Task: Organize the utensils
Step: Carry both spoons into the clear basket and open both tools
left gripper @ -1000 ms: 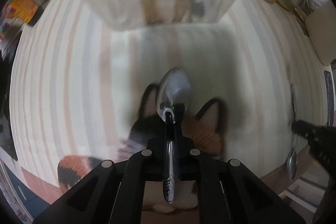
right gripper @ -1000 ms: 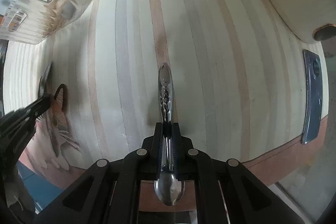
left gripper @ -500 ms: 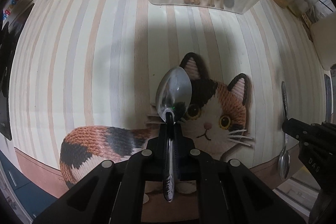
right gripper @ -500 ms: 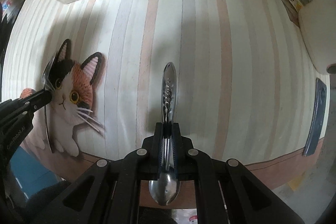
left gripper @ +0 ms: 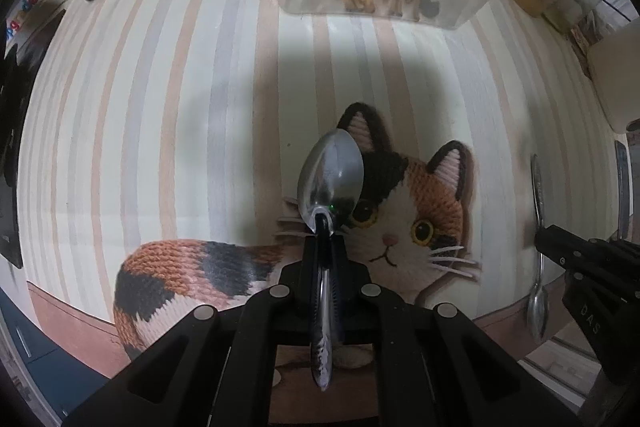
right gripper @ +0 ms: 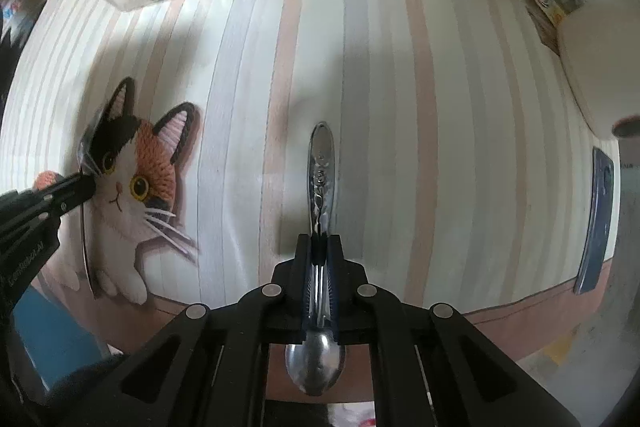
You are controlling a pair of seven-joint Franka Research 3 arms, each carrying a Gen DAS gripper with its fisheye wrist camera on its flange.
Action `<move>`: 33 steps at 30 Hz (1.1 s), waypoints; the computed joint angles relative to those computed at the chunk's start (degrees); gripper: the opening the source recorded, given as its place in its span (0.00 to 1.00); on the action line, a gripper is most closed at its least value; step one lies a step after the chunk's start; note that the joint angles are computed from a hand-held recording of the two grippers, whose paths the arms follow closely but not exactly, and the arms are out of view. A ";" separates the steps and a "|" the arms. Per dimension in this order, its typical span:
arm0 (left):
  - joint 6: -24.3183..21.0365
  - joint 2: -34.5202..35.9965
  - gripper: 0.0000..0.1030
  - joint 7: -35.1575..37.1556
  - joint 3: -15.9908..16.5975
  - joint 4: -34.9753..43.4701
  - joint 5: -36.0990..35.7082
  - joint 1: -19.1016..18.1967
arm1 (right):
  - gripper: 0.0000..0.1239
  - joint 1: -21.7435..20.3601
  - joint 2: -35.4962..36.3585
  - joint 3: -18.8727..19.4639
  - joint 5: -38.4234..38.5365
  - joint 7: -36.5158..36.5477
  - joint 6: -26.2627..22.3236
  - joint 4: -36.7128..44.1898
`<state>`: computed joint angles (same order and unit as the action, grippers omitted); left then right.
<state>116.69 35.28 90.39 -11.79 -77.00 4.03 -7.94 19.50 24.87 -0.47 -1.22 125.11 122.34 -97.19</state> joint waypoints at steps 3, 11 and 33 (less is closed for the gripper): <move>1.79 -1.38 0.02 0.37 -0.07 -0.99 0.27 0.08 | 0.00 -0.08 -2.13 0.09 0.15 0.46 1.83 -1.55; 3.84 -3.00 0.01 1.16 -0.08 -1.14 -0.17 0.61 | 0.01 -3.68 -5.53 1.69 9.75 -1.07 4.95 -5.48; 5.12 -6.17 0.01 0.24 0.24 -4.76 -2.47 3.52 | 0.05 1.23 -7.54 0.74 -0.76 6.71 5.61 -7.05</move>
<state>121.82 29.11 90.62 -11.55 -81.76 1.55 -4.42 20.72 17.32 0.28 -1.98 131.82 127.95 -104.24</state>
